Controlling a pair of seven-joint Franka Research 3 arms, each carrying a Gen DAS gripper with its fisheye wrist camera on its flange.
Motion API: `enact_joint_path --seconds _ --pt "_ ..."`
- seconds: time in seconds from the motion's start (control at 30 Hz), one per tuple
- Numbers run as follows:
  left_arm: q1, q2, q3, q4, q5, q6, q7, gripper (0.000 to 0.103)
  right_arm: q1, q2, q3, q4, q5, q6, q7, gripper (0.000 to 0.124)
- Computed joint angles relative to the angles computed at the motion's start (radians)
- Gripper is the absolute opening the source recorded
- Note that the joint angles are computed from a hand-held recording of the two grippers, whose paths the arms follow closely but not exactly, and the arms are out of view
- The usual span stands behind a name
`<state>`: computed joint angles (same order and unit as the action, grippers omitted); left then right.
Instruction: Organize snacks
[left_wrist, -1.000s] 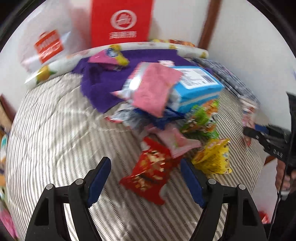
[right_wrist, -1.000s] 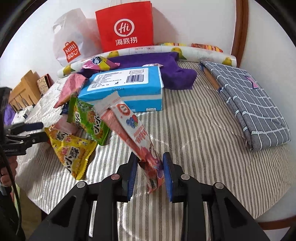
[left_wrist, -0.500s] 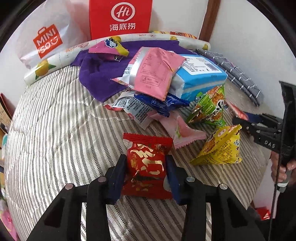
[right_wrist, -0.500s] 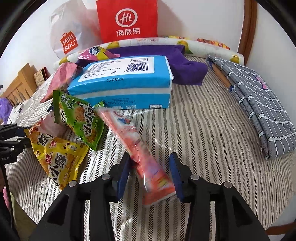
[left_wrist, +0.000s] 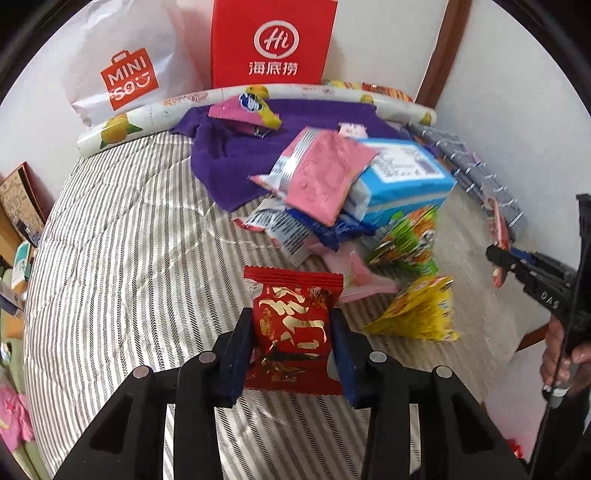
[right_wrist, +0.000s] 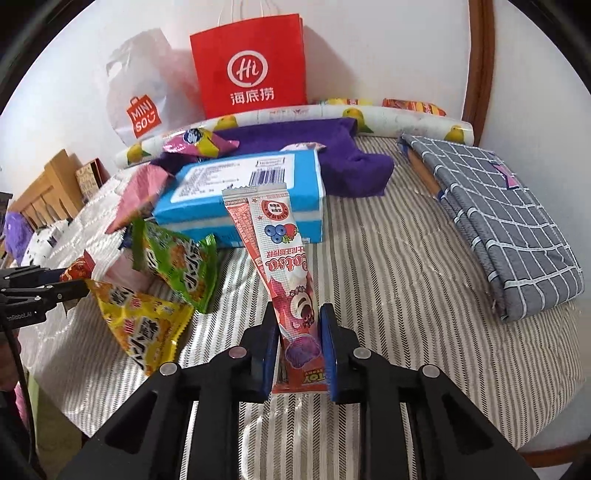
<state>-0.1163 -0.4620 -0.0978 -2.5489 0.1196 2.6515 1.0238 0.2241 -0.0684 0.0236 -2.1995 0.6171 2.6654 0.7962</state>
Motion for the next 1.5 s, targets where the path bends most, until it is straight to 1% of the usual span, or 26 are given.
enact_joint_path --seconds 0.17,0.3,0.43,0.53,0.63,0.77,0.83,1.0,1.13,1.3,1.5 --pt "-0.016 -0.006 -0.006 0.027 -0.013 0.011 -0.006 0.038 0.001 -0.023 -0.005 0.009 0.016 -0.030 -0.007 0.021" --pt "-0.035 0.020 0.000 0.077 -0.037 0.021 0.004 0.038 0.007 -0.046 -0.009 0.017 0.041 -0.034 -0.032 0.021" --pt "-0.022 0.058 -0.019 0.133 -0.023 0.026 -0.017 0.038 0.009 -0.049 -0.016 0.051 0.063 -0.057 -0.027 0.021" --pt "-0.004 0.093 -0.038 0.180 0.013 0.018 -0.042 0.038 0.009 -0.035 -0.013 0.086 0.062 -0.061 -0.023 0.021" --pt "0.018 0.126 -0.058 0.231 0.069 0.004 -0.066 0.038 0.004 -0.001 -0.011 0.140 0.051 -0.083 0.000 0.021" --pt "0.025 0.159 -0.053 0.279 0.093 0.012 -0.077 0.038 -0.002 0.050 0.000 0.211 0.038 -0.084 0.026 0.021" --pt "0.029 0.175 -0.051 0.300 0.102 0.015 -0.082 0.038 -0.002 0.075 0.007 0.249 0.049 -0.081 0.021 0.021" --pt "0.059 0.219 -0.057 0.342 0.158 0.036 -0.133 0.038 -0.007 0.141 0.025 0.347 0.066 -0.092 0.016 0.021" --pt "0.064 0.262 -0.040 0.377 0.149 0.056 -0.137 0.038 -0.015 0.197 0.041 0.425 0.095 -0.101 0.003 0.021" --pt "0.071 0.319 -0.030 0.429 0.136 0.073 -0.131 0.038 -0.013 0.276 0.057 0.528 0.056 -0.106 0.047 0.021" --pt "0.083 0.376 -0.023 0.478 0.132 0.087 -0.120 0.038 -0.020 0.355 0.080 0.634 0.044 -0.124 0.071 0.021"
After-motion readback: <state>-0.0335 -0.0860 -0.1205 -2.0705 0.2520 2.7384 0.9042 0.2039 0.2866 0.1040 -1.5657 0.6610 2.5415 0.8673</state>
